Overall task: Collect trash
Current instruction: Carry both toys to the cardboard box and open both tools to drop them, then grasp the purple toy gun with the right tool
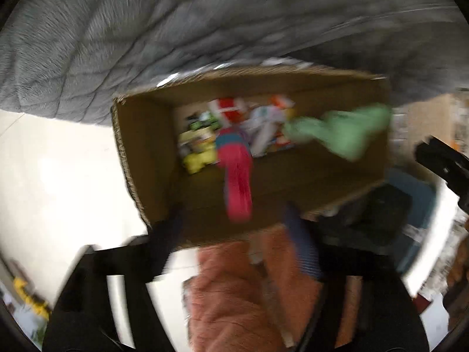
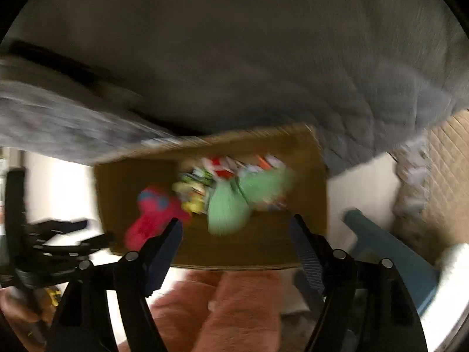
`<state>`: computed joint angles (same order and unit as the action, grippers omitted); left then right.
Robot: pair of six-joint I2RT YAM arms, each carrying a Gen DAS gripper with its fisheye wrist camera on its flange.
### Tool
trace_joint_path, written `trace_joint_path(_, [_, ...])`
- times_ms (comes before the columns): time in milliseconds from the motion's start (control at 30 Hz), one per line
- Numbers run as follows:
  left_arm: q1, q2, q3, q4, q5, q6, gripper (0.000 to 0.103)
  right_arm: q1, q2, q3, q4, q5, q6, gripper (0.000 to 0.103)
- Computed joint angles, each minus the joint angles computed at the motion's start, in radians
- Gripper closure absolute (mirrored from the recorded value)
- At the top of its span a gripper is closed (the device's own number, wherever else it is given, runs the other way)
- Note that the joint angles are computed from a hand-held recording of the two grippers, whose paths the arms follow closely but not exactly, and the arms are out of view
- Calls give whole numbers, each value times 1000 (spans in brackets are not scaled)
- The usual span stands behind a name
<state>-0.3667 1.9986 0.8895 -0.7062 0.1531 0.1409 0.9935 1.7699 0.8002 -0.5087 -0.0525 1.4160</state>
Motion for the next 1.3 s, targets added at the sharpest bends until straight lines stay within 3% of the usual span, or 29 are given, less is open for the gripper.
trace_joint_path(133, [41, 2, 14, -65, 14, -9, 28, 6, -40, -35, 25, -30, 30, 29])
trace_joint_path(300, [122, -243, 32, -297, 100, 69, 27, 77, -307, 80, -175, 20, 7, 29])
trace_joint_path(400, [128, -436, 87, -478, 140, 130, 21, 75, -438, 292, -362, 115, -97, 27])
trace_joint_path(500, [109, -558, 201, -648, 166, 167, 20, 20, -477, 570, -558, 276, -241, 5])
trace_joint_path(600, [82, -613, 317, -728, 173, 148, 20, -175, -435, 787, -697, 392, -443, 6])
trace_joint_path(700, [62, -620, 438, -780, 175, 112, 20, -399, -336, 887, -704, 391, -741, 6])
trace_joint_path(833, [49, -610, 512, -771, 158, 64, 20, -652, -136, 1010, -724, 279, -1003, 6])
trace_joint_path(933, [57, -599, 562, -791, 160, 23, 20, -784, -45, 1003, -681, 170, -1058, 6])
trace_joint_path(1233, [44, -579, 577, -763, 130, -145, 20, -862, 107, 1074, -628, 99, -1257, 5])
trace_joint_path(1300, [31, -561, 598, -762, 129, -171, 20, -868, 98, 1058, -605, 91, -1285, 10])
